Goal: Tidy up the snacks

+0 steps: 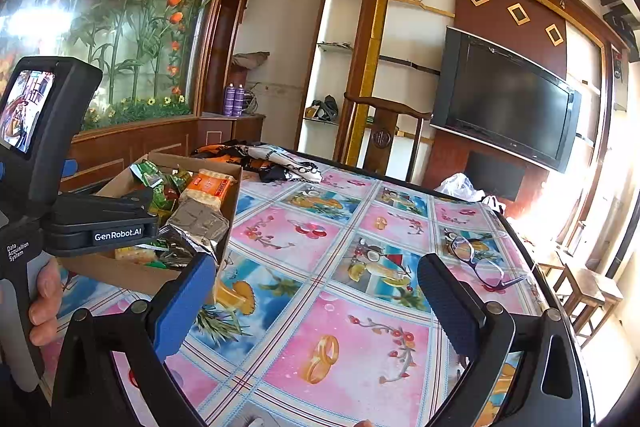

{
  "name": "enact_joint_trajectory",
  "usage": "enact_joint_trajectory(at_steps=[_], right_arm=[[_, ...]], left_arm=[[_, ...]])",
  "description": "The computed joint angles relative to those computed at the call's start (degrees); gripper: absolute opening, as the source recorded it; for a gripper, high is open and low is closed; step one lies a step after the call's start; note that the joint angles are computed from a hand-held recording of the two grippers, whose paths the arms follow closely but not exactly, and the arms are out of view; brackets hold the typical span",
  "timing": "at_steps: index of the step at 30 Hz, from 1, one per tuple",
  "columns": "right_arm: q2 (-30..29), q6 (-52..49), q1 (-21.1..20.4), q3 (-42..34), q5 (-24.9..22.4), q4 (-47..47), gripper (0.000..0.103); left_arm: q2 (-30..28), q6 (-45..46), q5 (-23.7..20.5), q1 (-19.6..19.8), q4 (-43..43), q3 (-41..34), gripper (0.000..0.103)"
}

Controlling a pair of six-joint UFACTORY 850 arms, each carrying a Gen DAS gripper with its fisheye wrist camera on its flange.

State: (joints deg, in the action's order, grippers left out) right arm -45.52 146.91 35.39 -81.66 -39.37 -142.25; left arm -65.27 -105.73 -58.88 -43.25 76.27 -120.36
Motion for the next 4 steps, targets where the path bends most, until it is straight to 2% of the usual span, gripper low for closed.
enact_joint_trajectory(at_steps=[4], right_arm=[[0.0, 0.2, -0.2, -0.1, 0.2, 0.1, 0.102]], left_arm=[[0.0, 0.4, -0.8, -0.2, 0.5, -0.1, 0.103]])
